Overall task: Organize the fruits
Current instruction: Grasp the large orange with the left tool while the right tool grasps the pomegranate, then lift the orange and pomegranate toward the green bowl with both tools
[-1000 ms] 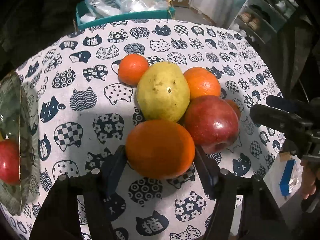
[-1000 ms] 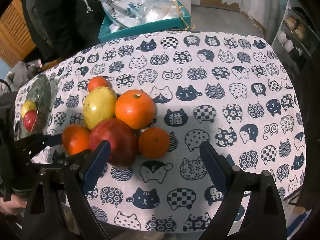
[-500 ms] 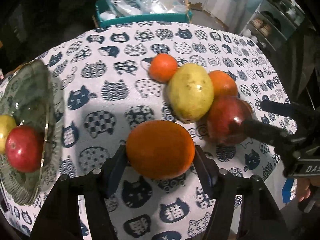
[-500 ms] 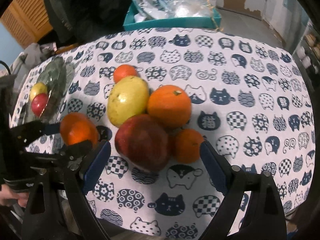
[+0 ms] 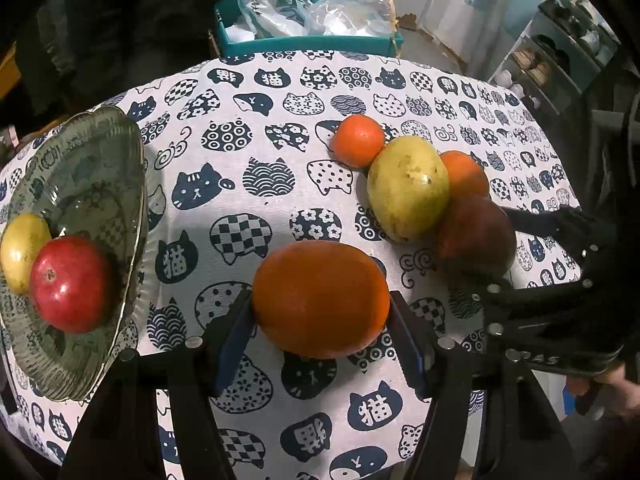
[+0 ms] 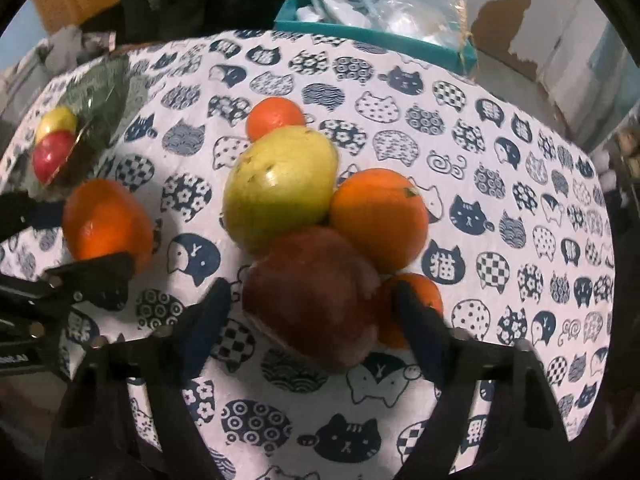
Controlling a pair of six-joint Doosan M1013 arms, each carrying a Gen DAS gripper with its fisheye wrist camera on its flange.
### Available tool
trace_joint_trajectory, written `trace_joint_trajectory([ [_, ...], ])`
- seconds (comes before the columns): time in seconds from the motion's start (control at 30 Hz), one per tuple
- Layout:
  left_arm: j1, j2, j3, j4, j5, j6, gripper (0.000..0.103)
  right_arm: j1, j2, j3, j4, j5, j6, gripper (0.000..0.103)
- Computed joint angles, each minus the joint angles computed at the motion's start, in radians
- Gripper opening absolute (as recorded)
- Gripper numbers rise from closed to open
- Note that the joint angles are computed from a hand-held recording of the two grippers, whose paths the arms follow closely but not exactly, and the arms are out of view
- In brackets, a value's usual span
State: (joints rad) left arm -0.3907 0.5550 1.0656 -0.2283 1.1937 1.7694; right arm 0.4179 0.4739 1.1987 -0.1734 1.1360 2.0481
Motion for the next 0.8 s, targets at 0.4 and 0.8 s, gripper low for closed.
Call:
trace_joint_trajectory([
  [0.4,0.008,-0.02,0.007,-0.006,-0.028,-0.008,0.067,0.008,-0.027,0.025,-0.017,-0.053,0.046,0.072],
  [0.8,0.017,-0.064,0.012,-0.004,-0.087,-0.023,0.067,0.018,-0.069,0.015,-0.064,-0.113,0.11,0.072],
])
